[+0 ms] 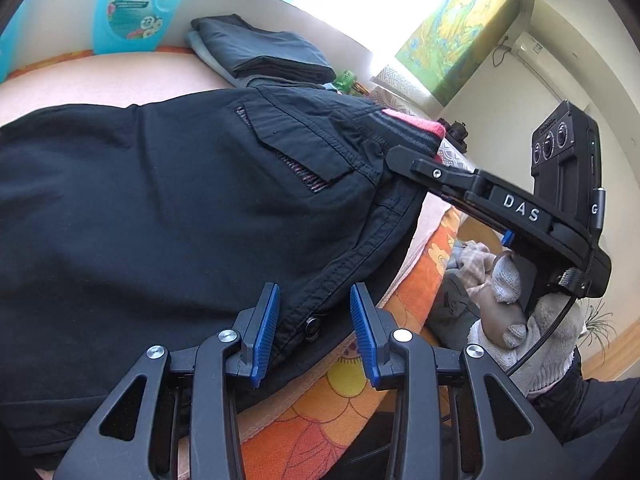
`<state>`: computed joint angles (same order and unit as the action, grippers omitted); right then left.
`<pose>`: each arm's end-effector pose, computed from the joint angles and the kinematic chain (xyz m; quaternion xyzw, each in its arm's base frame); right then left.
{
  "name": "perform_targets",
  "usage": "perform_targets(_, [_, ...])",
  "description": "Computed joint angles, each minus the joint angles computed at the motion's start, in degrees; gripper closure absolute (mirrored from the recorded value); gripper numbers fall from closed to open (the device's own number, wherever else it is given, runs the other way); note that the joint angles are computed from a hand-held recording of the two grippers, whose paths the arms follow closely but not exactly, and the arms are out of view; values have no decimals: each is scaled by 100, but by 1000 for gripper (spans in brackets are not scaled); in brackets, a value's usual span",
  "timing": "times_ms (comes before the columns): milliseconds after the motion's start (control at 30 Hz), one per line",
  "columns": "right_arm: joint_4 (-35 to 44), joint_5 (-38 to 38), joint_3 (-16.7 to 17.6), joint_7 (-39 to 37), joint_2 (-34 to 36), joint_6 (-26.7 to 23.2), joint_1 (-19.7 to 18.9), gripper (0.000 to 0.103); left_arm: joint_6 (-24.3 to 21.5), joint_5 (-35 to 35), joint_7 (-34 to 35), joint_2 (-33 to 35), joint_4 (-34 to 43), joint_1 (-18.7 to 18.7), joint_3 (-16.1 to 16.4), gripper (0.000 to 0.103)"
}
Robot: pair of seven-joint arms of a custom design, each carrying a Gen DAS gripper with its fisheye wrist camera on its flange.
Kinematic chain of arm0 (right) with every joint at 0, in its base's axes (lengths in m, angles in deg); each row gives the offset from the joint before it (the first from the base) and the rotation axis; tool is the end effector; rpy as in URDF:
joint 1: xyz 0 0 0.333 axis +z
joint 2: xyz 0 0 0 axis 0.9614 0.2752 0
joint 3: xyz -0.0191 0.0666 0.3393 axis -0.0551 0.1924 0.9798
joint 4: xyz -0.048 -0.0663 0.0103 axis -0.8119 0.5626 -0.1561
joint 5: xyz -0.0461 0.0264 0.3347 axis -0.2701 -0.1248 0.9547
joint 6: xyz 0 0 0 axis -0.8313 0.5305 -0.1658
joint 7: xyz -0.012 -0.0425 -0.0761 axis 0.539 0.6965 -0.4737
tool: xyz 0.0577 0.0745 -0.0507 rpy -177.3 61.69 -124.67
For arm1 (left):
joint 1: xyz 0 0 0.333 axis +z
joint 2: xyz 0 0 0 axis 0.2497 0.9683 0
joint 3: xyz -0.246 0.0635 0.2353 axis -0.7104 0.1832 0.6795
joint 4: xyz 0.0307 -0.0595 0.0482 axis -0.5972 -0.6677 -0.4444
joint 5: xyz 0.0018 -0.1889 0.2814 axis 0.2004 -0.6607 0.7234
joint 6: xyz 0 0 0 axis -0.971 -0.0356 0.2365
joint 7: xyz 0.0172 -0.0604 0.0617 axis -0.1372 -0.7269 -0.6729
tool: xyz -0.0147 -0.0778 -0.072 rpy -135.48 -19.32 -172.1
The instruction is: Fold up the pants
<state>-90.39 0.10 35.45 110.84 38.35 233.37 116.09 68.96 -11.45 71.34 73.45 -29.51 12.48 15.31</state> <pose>0.5665 0.3057 0.4110 -0.6353 0.6537 -0.1603 0.3786 0.6016 -0.1929 0.3763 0.5170 -0.7385 0.4313 0.0368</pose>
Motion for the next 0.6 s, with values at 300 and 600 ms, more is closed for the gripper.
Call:
perform_targets(300, [-43, -344, 1003, -127, -153, -864, -1077, 69, 500, 1, -3, -469, -480, 106, 207, 68])
perform_targets(600, [1009, -1506, 704, -110, -233, -1716, -846, 65, 1703, 311, -435, -602, -823, 294, 514, 68])
